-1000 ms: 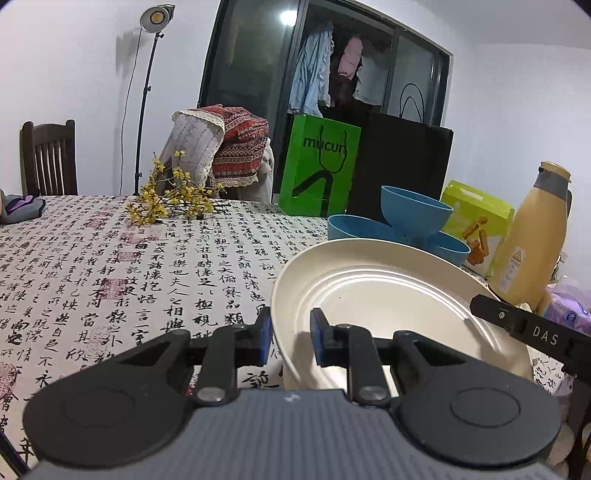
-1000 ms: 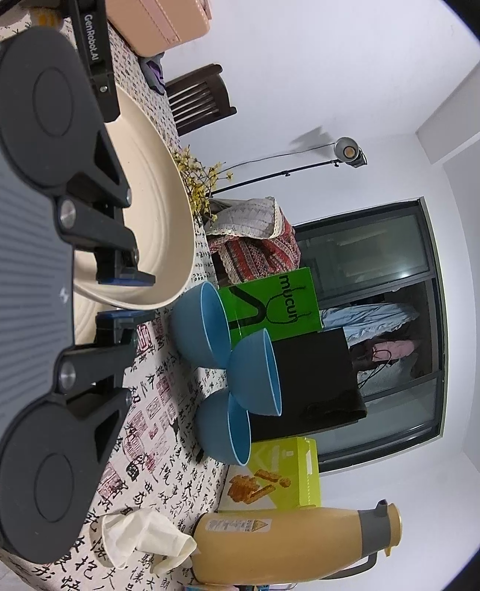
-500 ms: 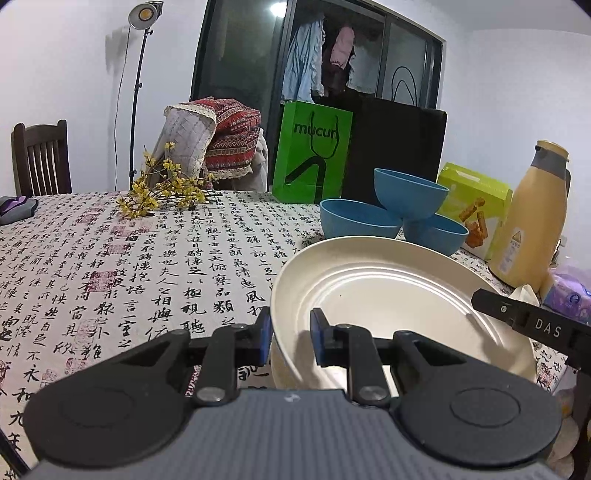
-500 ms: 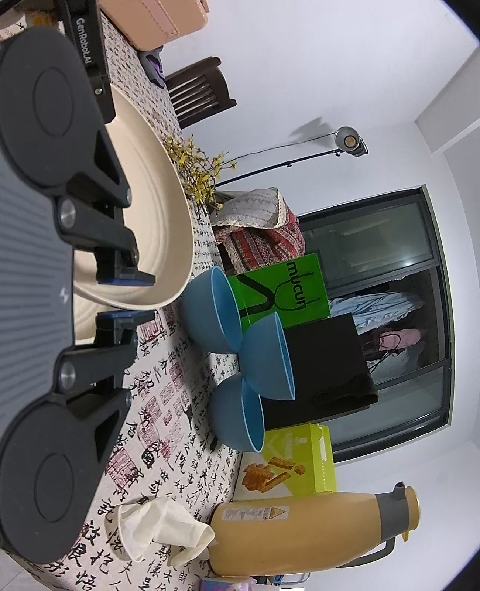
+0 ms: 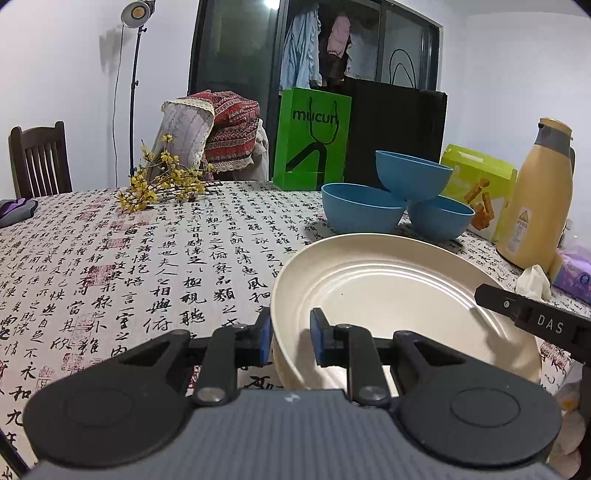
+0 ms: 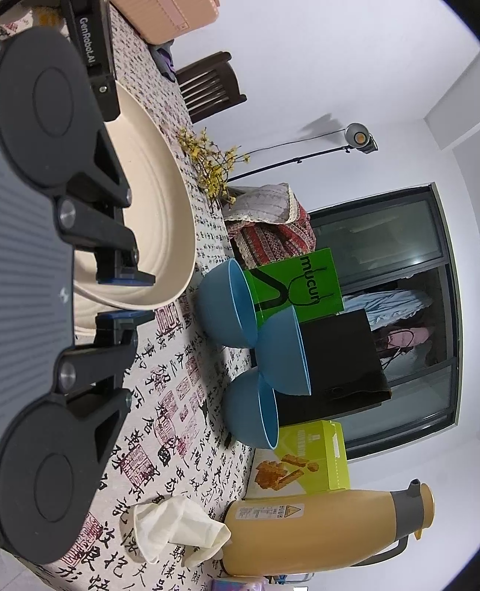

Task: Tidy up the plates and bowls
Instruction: 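Lower the held cream plate with both grippers onto the stacked cream plates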

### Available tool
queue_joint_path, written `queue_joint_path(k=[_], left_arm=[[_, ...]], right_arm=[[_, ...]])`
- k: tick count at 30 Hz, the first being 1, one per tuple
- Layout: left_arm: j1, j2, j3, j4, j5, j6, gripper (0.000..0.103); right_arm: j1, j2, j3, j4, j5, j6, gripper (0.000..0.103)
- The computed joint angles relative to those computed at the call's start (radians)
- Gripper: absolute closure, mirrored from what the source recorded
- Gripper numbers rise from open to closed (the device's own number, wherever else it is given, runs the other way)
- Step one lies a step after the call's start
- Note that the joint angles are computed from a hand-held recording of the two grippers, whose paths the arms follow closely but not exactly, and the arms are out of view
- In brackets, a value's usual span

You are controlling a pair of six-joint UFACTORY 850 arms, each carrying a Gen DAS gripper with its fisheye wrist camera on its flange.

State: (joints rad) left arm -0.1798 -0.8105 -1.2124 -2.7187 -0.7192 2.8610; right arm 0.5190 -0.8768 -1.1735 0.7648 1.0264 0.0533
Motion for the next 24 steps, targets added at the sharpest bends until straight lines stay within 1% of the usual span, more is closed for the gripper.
queue_joint_path(k=[10, 17, 21, 24], left_arm=[[-0.009, -0.016, -0.016, -0.023, 0.018, 0.061, 0.082], [-0.017, -0.028, -0.020, -0.048, 0.008, 0.123, 0.081], [-0.014, -0.033, -0.028, -0.033, 0.010, 0.111, 0.081], [-0.016, -0.035, -0.027, -0.045, 0.003, 0.130, 0.081]], right_arm=[[-0.003, -0.016, -0.020, 0.016, -0.010, -0.055, 0.090], [-0.009, -0.031, -0.036, 0.022, -0.018, -0.097, 0.090], [-0.009, -0.035, -0.037, 0.022, -0.013, -0.122, 0.090], [-0.004, -0.041, -0.045, 0.037, -0.009, -0.153, 0.090]])
